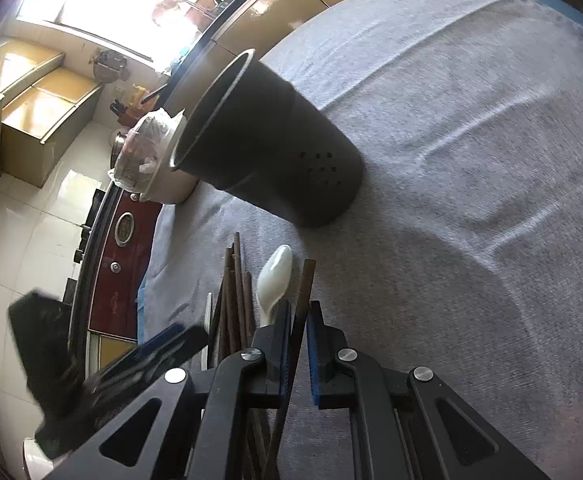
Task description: Organize utensils
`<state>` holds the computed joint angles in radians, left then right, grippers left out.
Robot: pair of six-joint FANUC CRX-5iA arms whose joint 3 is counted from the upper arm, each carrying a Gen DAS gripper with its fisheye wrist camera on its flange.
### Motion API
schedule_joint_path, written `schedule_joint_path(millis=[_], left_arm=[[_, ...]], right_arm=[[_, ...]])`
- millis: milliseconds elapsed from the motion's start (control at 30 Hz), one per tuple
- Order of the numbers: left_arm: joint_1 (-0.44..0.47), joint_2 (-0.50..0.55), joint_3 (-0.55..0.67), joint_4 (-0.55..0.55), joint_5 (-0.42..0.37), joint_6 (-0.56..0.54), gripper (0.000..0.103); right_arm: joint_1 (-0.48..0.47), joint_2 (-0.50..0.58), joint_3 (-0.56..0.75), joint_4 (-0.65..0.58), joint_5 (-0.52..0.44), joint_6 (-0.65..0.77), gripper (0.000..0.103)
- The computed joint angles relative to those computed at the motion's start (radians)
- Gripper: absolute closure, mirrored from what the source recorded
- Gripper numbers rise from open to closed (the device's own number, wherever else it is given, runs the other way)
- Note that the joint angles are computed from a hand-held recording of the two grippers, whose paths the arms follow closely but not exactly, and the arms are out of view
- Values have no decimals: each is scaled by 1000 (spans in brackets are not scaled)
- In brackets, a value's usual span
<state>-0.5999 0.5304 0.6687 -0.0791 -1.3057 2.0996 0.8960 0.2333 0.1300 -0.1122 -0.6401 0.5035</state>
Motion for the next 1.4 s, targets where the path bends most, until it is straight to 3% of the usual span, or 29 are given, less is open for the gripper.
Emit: schedule_joint_path(millis=[167, 233, 500, 600, 700, 733, 767, 833, 867, 933, 1033, 1100, 1167, 1267, 1400], left_arm=[[16, 35, 34, 24, 2, -33, 73], [38, 31, 8, 71, 33, -54, 86], [59, -34, -130, 143, 150, -64, 91], [55, -69, -179, 141, 169, -58, 91], [52, -87, -192, 138, 185, -43, 91], [52, -97, -201, 140, 196, -45, 91], [54, -106, -211, 144, 208, -53, 91], [55, -133, -237, 154, 229, -70, 91], [55, -142, -244, 158, 234, -75, 91], [54, -163, -262, 162, 244, -80, 91], [51, -189, -283, 157, 251, -68, 91], [51, -204, -300, 156, 263, -54, 91], [56, -228, -328, 164, 280, -42, 91], [66, -226, -337, 167, 301, -44, 91], [66, -256, -357, 171, 324, -38, 91]], right_arm=[[-12, 4, 7, -39, 6, 33, 95], [-13, 1, 1, -48, 13, 45, 95], [-10, -8, -7, -52, 16, 57, 95], [-20, 3, 22, -85, -29, 72, 93], [-33, 22, 61, -122, -98, 71, 84], [-33, 30, 76, -116, -127, 63, 70], [-34, 30, 78, -118, -128, 66, 64], [-11, 37, 88, -25, -150, 9, 55], [6, 52, 106, 51, -193, -27, 55], [13, 104, 196, 74, -316, 0, 55], [27, 179, 327, 77, -460, 55, 72], [63, 247, 423, 160, -584, 51, 73], [99, 311, 507, 242, -684, 78, 81], [145, 367, 554, 366, -750, 120, 93], [148, 330, 498, 365, -688, 109, 94]])
